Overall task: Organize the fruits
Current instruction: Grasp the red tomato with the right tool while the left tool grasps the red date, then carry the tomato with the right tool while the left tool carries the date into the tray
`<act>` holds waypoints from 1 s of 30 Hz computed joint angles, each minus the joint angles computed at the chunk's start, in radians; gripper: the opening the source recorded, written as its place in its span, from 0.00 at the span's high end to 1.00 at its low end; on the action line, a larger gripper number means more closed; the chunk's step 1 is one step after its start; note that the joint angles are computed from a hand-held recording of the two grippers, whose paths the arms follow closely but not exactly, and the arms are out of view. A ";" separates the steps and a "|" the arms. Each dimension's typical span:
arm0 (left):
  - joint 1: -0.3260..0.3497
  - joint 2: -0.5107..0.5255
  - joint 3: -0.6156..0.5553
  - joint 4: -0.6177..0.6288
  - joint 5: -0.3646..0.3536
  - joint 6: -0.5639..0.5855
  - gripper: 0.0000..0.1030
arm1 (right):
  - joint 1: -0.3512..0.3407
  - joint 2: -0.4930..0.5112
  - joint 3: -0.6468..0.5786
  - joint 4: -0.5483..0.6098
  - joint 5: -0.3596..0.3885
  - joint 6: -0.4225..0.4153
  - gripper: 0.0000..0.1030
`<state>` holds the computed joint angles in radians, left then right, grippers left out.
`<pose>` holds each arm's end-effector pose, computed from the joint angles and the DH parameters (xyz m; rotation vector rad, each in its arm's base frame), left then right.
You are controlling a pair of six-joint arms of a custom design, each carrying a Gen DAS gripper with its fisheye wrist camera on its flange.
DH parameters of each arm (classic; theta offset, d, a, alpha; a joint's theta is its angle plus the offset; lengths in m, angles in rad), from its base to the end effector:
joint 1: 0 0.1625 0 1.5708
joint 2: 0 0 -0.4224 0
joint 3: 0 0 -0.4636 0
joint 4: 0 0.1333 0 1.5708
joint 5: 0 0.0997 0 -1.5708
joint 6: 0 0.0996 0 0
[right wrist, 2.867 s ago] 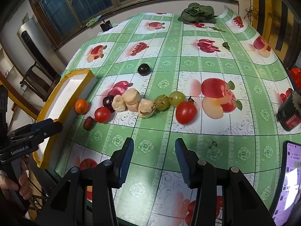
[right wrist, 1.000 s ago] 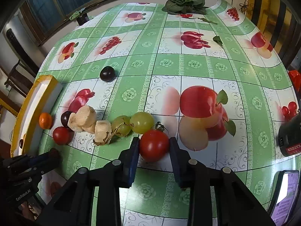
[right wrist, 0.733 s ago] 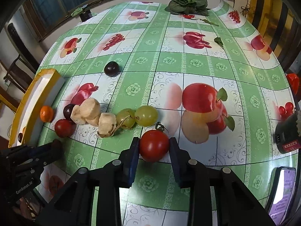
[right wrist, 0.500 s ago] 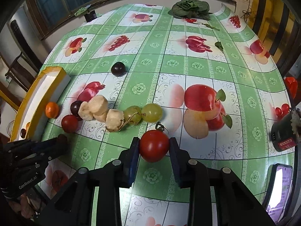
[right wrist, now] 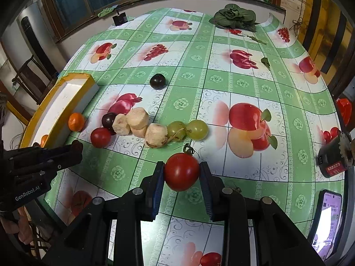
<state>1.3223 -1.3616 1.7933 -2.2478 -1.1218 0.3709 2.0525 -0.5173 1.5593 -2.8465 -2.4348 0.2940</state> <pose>0.0168 -0.6514 0.3189 0.7408 2.5611 -0.2907 0.3813 -0.6052 -0.0687 0.0933 -2.3436 0.6629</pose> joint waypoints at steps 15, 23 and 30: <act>0.016 -0.019 -0.058 0.022 -0.008 -0.010 0.83 | 0.025 0.052 -0.096 -0.030 0.088 -0.053 0.69; 0.053 -0.047 -0.103 0.026 -0.026 -0.029 0.83 | 0.043 0.112 -0.191 -0.034 0.136 -0.096 0.69; 0.089 -0.058 -0.133 0.017 -0.020 -0.041 0.83 | 0.060 0.176 -0.288 0.013 0.181 -0.139 0.69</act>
<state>1.4117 -1.4194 1.6604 -2.2312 -1.1417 0.3301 2.1122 -0.3411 1.2711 -2.8334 -2.2537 0.1545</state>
